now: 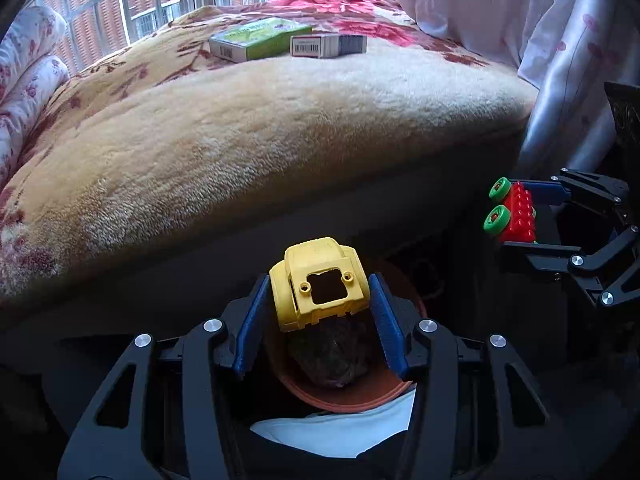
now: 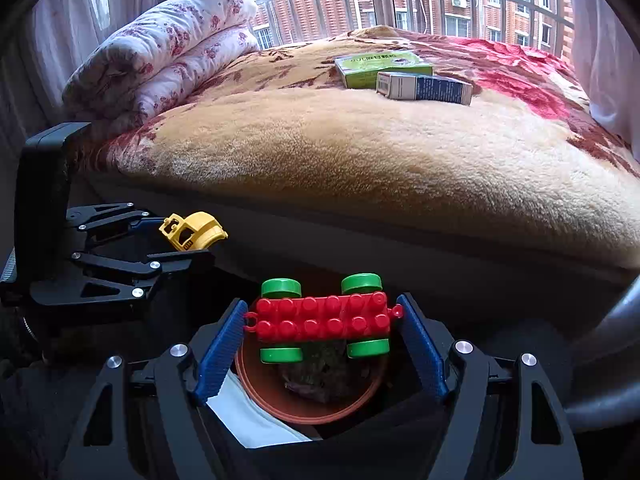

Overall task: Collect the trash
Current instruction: 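Lower toy car and yellow piece into the orange bucket and open both tools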

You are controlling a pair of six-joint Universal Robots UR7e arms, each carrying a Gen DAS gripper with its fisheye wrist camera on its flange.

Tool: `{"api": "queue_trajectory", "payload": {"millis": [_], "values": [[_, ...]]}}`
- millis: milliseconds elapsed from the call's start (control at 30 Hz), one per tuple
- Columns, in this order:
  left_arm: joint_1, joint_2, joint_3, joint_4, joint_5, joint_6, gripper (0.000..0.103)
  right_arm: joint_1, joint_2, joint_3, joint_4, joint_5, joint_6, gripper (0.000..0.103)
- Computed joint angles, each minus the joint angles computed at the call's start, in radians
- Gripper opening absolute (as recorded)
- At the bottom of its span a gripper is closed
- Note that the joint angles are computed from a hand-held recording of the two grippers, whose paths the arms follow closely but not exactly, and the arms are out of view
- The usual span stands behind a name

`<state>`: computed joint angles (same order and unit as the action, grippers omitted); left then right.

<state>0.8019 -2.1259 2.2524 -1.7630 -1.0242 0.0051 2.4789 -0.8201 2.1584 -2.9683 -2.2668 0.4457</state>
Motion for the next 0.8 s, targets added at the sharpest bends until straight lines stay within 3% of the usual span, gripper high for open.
{"api": "queue_trajectory", "payload": {"millis": [600, 667, 700, 733, 800], "values": [[0.129, 0.084, 0.034, 0.042, -0.021, 0.009, 0.05, -0.108, 0.085, 0.014, 0.024, 0.132, -0.01, 0.075], [0.14, 0.095, 0.031, 0.039, -0.013, 0.007, 0.057, -0.119, 0.096, -0.001, 0.054, 0.146, -0.026, 0.075], [0.137, 0.111, 0.03, 0.036, -0.003, -0.009, 0.072, -0.123, 0.102, -0.007, 0.068, 0.14, -0.026, 0.076], [0.138, 0.116, 0.032, 0.029, 0.004, -0.019, 0.077, -0.126, 0.107, -0.011, 0.079, 0.133, -0.024, 0.078], [0.161, 0.13, 0.021, 0.025, 0.004, -0.019, 0.077, -0.137, 0.109, -0.009, 0.082, 0.134, -0.021, 0.078]]}}
